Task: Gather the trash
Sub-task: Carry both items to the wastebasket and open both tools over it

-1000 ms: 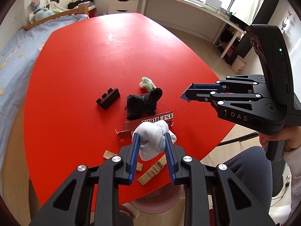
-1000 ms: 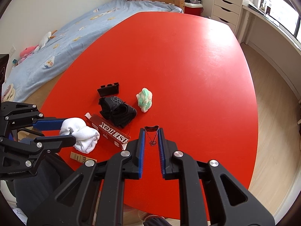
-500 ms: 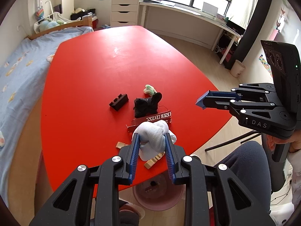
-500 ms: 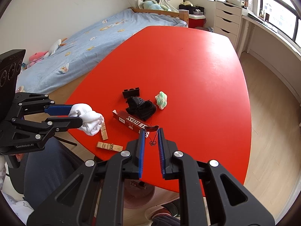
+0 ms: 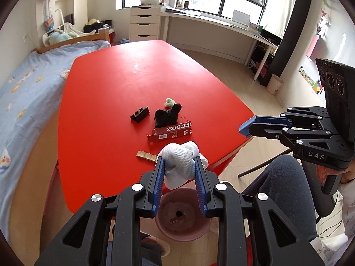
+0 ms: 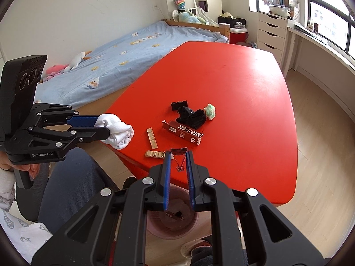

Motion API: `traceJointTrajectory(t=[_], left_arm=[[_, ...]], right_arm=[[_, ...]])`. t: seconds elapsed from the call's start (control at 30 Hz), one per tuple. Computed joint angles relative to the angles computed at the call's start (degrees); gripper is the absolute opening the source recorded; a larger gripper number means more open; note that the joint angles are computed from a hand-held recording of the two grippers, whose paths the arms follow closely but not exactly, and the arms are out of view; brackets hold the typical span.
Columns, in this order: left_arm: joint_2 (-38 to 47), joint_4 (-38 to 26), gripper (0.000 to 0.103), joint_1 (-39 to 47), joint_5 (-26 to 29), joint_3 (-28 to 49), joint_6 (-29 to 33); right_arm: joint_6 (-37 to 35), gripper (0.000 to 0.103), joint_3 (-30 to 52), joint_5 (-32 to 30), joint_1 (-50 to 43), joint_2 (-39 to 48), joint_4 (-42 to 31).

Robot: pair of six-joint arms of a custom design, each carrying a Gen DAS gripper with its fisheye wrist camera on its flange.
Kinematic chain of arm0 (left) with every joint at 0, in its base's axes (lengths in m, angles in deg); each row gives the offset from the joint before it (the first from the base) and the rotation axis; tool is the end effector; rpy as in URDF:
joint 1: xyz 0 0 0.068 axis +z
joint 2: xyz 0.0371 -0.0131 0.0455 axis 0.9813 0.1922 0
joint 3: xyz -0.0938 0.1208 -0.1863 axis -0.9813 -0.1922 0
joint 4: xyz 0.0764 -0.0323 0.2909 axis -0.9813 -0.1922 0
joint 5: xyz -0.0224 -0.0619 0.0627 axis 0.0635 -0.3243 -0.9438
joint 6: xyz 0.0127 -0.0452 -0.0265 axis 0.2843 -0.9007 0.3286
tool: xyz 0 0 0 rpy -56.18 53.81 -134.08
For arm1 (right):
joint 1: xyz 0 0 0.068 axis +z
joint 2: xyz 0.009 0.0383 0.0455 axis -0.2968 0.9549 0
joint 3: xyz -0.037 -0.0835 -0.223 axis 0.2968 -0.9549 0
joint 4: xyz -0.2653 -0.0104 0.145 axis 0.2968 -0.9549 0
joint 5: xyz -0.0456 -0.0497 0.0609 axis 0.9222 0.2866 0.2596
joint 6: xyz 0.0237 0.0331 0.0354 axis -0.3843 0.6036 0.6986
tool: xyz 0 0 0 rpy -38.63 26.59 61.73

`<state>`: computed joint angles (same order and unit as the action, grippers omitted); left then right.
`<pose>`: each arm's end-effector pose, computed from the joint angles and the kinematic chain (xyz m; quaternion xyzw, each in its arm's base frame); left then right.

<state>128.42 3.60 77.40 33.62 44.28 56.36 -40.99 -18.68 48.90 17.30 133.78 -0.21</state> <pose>0.3033 -0.0246 0.2273 0.2905 0.8968 -0.1713 0.2864 0.2231 0.1498 0.2203 -0.1098 0.9251 0.1247 0.3415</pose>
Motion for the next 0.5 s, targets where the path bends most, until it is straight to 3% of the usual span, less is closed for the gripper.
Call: traceJointTrajectory(t=[0.5], left_arm=[[-9.64,-3.15,0.026,2.94,2.79,-9.28,2.64]], right_arm=[[8.80,0.013,-6.53,4.85,10.37,-7.84,-3.19]])
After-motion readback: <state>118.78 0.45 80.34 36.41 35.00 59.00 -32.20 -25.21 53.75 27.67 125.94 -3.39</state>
